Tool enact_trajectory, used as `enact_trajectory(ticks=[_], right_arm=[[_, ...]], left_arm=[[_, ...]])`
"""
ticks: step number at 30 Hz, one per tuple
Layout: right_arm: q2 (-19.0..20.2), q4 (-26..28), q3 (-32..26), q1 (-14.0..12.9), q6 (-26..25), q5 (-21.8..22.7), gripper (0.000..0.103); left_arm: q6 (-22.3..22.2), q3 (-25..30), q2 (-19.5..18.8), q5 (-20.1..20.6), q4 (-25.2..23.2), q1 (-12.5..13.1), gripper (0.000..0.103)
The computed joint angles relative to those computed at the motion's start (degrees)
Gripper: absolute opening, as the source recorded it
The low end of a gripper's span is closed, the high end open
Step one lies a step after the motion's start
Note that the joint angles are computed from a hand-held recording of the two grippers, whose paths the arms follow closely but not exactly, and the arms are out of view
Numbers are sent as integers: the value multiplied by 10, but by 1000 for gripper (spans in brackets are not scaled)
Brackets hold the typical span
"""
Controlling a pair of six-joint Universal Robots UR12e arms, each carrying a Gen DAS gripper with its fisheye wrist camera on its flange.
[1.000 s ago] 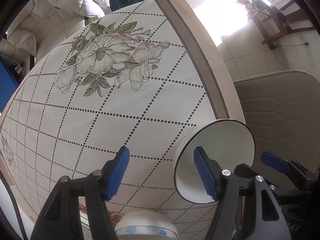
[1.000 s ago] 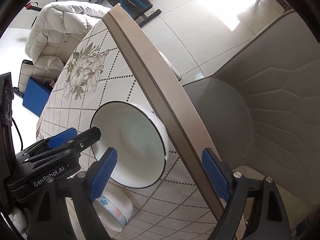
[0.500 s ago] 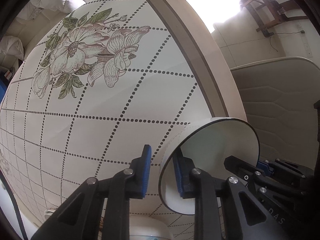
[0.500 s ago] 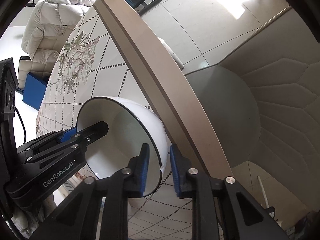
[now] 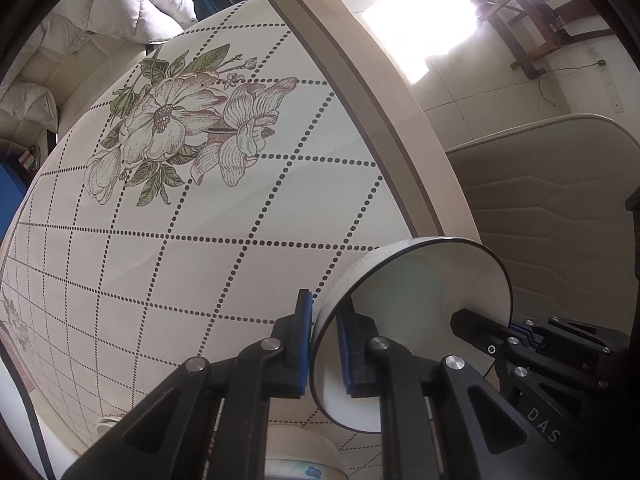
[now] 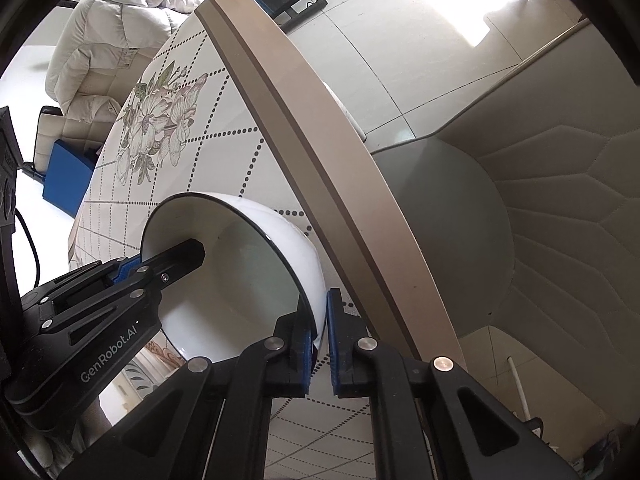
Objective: Organize plates and bowls
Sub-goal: 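Carry the dark-rimmed bowl and lower it onto the nested bowls with both tools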
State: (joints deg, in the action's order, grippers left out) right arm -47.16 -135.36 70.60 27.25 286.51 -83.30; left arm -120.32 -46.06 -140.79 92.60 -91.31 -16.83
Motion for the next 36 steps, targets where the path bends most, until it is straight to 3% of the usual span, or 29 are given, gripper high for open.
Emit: enact_trajectory(ticks=[16,29,36], right_arm=[[13,51,-89,16,-38,-26,8],[91,129,-254,44,-73,-6,8],[125,151,-302,49,-77,26,8]], left_arm=[[18,52,6,-44,-40,41,10],[26,43,23,-43,-42,89,10],[15,32,18,-18,-53,100,10]])
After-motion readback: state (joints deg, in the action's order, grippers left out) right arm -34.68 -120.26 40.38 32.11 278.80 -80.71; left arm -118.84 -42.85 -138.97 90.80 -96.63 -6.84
